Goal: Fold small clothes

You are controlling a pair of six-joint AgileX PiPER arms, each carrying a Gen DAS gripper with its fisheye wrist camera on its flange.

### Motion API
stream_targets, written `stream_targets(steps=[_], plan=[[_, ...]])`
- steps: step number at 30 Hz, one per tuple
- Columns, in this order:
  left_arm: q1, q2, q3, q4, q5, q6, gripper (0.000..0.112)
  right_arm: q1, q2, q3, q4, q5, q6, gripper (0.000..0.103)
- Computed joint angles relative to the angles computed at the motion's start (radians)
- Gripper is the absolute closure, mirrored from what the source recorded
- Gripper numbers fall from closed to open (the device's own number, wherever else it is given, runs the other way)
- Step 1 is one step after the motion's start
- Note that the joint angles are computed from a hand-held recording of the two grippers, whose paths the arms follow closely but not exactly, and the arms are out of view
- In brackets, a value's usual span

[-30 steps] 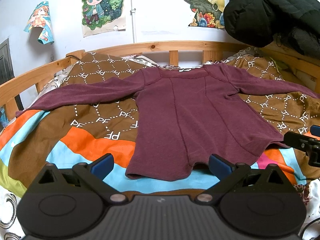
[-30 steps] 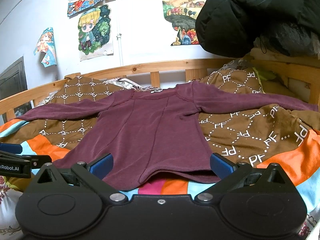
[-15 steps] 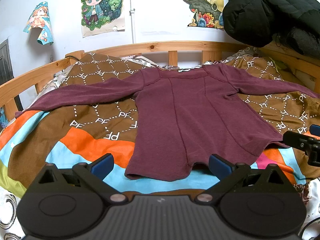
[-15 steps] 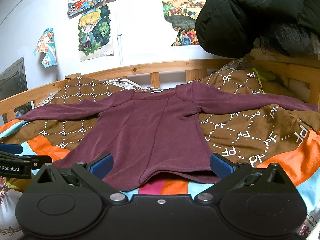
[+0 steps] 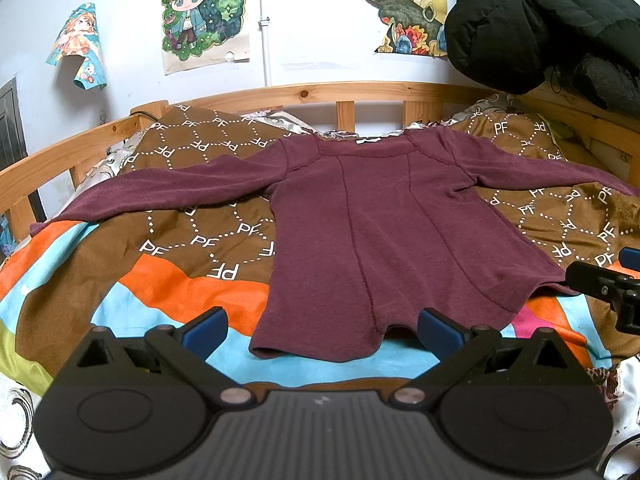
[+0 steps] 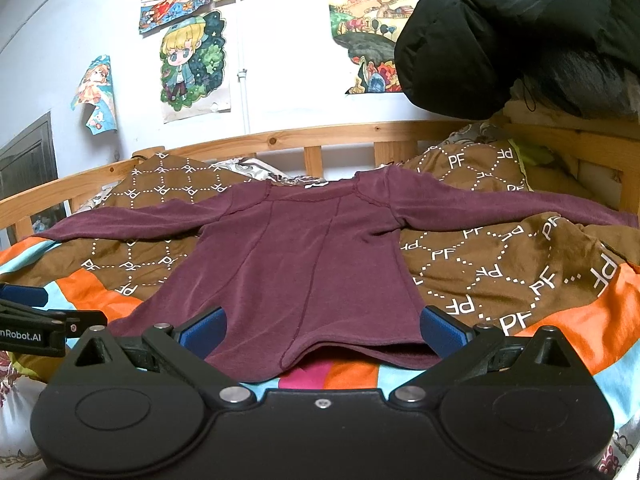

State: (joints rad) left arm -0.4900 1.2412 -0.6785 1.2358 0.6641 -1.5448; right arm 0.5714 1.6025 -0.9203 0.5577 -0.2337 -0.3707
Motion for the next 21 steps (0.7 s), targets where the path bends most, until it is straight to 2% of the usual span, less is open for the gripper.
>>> stream_targets(steps=[21], plan=[[0.000, 0.000, -0.001, -0.001, 0.001, 0.001, 0.010, -0.003, -0.002, 0.002, -0.012, 0.001, 0.011, 0.001]])
